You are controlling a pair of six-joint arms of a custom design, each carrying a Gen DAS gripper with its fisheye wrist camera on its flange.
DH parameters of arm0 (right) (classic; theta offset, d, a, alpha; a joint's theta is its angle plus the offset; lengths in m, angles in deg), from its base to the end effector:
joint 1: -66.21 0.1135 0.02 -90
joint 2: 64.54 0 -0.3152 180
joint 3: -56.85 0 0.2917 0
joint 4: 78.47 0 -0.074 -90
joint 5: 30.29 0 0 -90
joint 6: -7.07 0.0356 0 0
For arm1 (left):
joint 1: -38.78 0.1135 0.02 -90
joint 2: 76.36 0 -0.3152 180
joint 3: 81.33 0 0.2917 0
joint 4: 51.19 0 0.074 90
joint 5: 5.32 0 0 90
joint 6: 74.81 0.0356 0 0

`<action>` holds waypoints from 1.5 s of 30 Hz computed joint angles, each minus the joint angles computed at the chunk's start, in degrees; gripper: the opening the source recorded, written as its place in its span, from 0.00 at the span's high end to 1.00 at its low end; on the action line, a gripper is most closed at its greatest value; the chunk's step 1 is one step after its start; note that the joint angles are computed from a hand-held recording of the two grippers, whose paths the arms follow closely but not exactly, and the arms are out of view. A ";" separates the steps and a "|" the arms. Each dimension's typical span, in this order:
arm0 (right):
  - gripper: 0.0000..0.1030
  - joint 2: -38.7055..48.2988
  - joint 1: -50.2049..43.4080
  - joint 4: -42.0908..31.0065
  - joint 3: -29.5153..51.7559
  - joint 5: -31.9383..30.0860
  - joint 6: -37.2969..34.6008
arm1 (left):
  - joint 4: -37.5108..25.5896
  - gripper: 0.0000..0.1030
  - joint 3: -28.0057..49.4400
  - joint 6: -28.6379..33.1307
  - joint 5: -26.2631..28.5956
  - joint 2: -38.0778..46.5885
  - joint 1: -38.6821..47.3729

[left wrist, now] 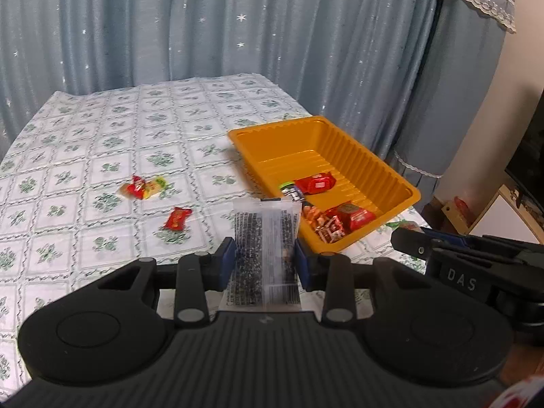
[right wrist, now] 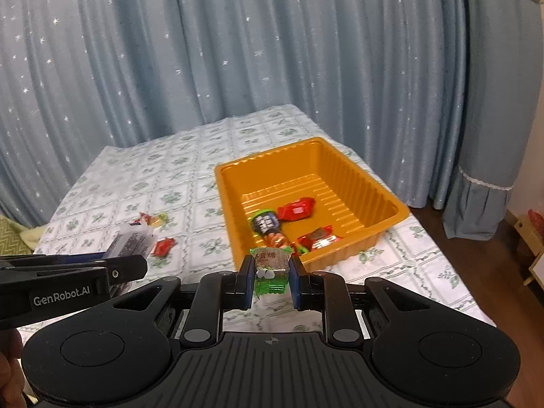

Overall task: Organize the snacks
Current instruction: 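Carry both snacks over the orange tray and open both tools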

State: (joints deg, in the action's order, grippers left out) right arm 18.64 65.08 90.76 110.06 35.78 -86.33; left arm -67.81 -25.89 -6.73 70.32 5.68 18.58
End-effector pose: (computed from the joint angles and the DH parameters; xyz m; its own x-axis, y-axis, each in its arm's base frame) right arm 0.3162 0.0082 0.2112 -0.6342 -0.0417 -0.7720 -0.3274 0.9191 0.2193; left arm 0.2998 -0.1009 0.2208 -0.6578 -0.1433 -0.7395 -0.0869 0.9896 -0.1145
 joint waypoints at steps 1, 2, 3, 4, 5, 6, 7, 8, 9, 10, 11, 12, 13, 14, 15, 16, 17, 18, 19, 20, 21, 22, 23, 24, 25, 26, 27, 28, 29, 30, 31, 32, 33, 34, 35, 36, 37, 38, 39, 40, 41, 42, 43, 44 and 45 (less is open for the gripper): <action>0.79 0.19 -0.33 -0.06 0.22 0.01 -0.10 | 0.13 0.67 0.40 0.01 0.09 0.44 -0.21; 0.79 0.58 -0.57 -0.08 0.58 0.05 -0.18 | 0.20 0.67 0.91 0.09 0.19 0.97 -0.39; 0.79 0.84 -0.80 0.00 0.76 0.19 -0.23 | 0.35 0.67 1.48 0.19 0.39 1.59 -0.55; 0.79 1.17 -1.10 0.01 1.05 0.30 -0.24 | 0.51 0.67 1.92 0.31 0.63 2.10 -0.58; 0.79 1.60 -1.48 0.07 1.37 0.23 -0.28 | 0.65 0.67 2.44 0.47 0.89 2.68 -0.61; 0.79 1.97 -1.78 0.12 1.69 0.24 -0.30 | 0.83 0.67 2.95 0.59 1.12 3.27 -0.69; 0.79 2.40 -2.08 0.17 2.03 0.22 -0.39 | 1.03 0.67 3.57 0.76 1.42 4.02 -0.73; 0.79 2.76 -2.36 0.21 2.39 0.21 -0.40 | 1.14 0.67 4.11 0.90 1.63 4.65 -0.78; 0.79 3.20 -2.58 0.29 2.78 0.22 -0.43 | 1.30 0.67 4.75 1.11 1.87 5.41 -0.82; 0.79 3.74 -2.77 0.35 3.26 0.30 -0.52 | 1.37 0.67 5.26 1.25 2.01 5.97 -0.86; 0.79 4.46 -2.98 0.40 3.88 0.33 -0.62 | 1.50 0.67 5.87 1.39 2.18 6.67 -0.91; 0.79 5.00 -3.18 0.45 4.38 0.32 -0.73 | 1.67 0.67 6.49 1.57 2.47 7.37 -0.89; 0.79 5.47 -3.33 0.51 4.82 0.43 -0.79 | 1.76 0.67 7.00 1.64 2.66 7.95 -0.91; 0.79 6.02 -3.49 0.55 5.36 0.51 -0.83 | 1.81 0.67 7.58 1.68 2.81 8.57 -0.95; 0.79 6.49 -3.66 0.60 5.82 0.54 -0.90 | 1.90 0.67 8.14 1.78 3.00 9.19 -0.96; 0.79 7.02 -3.79 0.70 6.33 0.61 -0.95 | 1.99 0.67 8.79 1.92 3.19 9.89 -0.99; 0.79 7.65 -4.00 0.73 6.99 0.61 -1.03 | 2.05 0.67 9.17 2.05 3.33 10.30 -1.00; 0.79 8.26 -4.20 0.79 7.60 0.62 -1.09 | 2.13 0.67 9.66 2.26 3.50 10.87 -1.01; 0.79 8.79 -4.34 0.84 8.13 0.64 -1.09 | 2.17 0.67 10.26 2.45 3.69 11.50 -1.00; 0.79 9.38 -4.50 0.91 8.70 0.66 -1.13 | 2.21 0.67 10.80 2.57 3.82 12.12 -0.99; 0.79 10.02 -4.55 0.98 9.29 0.81 -1.17 | 2.27 0.67 11.41 2.73 4.02 12.82 -0.94; 0.79 10.65 -4.63 1.02 9.85 0.88 -1.19 | 2.36 0.67 11.89 2.83 4.25 13.41 -0.87; 0.79 11.23 -4.70 1.06 10.39 0.91 -1.15 | 2.41 0.67 12.43 2.91 4.44 14.01 -0.81; 0.79 11.85 -4.73 1.20 10.88 1.04 -1.18 | 2.48 0.67 12.93 3.03 4.61 14.57 -0.74; 0.79 12.49 -4.75 1.25 11.46 1.15 -1.28 | 2.43 0.67 13.63 3.22 4.79 15.22 -0.66; 0.79 12.96 -4.82 1.26 11.88 1.14 -1.38 | 2.47 0.67 14.19 3.36 4.96 15.82 -0.58; 0.79 13.59 -4.83 1.26 12.46 1.21 -1.46 | 2.55 0.67 14.78 3.48 5.18 16.50 -0.49; 0.79 14.09 -4.80 1.26 12.95 1.34 -1.47 | 2.49 0.67 15.44 3.64 5.48 17.14 -0.39; 0.79 14.71 -4.77 1.21 13.55 1.47 -1.53 | 2.52 0.67 16.01 3.76 5.61 17.74 -0.31; 0.79 15.37 -4.79 1.08 14.23 1.45 -1.55 | 2.64 0.67 16.43 3.88 5.69 18.27 -0.29; 0.79 15.96 -4.70 1.07 14.80 1.60 -1.54 | 2.72 0.67 17.15 4.05 5.88 19.05 -0.17; 0.79 16.53 -4.68 1.14 15.33 1.74 -1.60 | 2.64 0.67 17.91 4.14 6.02 19.77 -0.04; 0.79 17.10 -4.64 1.17 15.87 1.84 -1.60 | 2.70 0.67 18.47 4.23 6.25 20.41 0.12; 0.79 17.59 -4.64 1.08 16.40 1.90 -1.68 | 2.59 0.67 19.25 4.30 6.46 21.15 0.31; 0.79 18.29 -4.61 1.02 17.10 1.98 -1.79 | 2.53 0.67 20.01 4.46 6.63 21.89 0.49; 0.79 18.91 -4.56 0.97 17.73 2.05 -1.82 | 2.40 0.67 20.69 4.58 6.80 22.51 0.66; 0.79 19.55 -4.54 0.89 18.37 2.11 -1.93 | 2.33 0.67 21.46 4.64 7.10 23.26 0.92; 0.79 20.12 -4.47 0.91 18.89 2.24 -1.97 | 2.27 0.67 22.04 4.71 7.36 23.83 1.08; 0.79 20.81 -4.50 0.85 19.55 2.27 -2.09 | 2.11 0.67 22.74 4.80 7.58 24.48 1.27; 0.79 21.36 -4.44 0.79 20.12 2.40 -2.13 | 1.99 0.67 23.48 4.84 7.75 25.23 1.47; 0.79 21.91 -4.38 0.82 20.60 2.54 -2.12 | 1.92 0.67 24.06 4.81 7.95 25.82 1.62; 0.79 22.37 -4.36 0.79 21.06 2.64 -2.04 | 1.78 0.67 24.68 4.82 8.26 26.44 1.83; 0.79 22.89 -4.38 0.68 21.58 2.64 -1.97 | 1.78 0.67 25.07 4.87 8.52 26.90 1.98; 0.79 23.58 -4.28 0.47 22.41 2.71 -1.82 | 1.68 0.67 25.57 4.94 8.69 27.46 2.12; 0.79 23.98 -4.25 0.40 22.80 2.81 -1.79 | 1.60 0.67 25.98 5.05 8.81 27.93 2.25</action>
State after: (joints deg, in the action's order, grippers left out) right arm 42.63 60.83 91.16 132.86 38.60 -88.12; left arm -66.21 0.09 -1.68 79.13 33.61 20.83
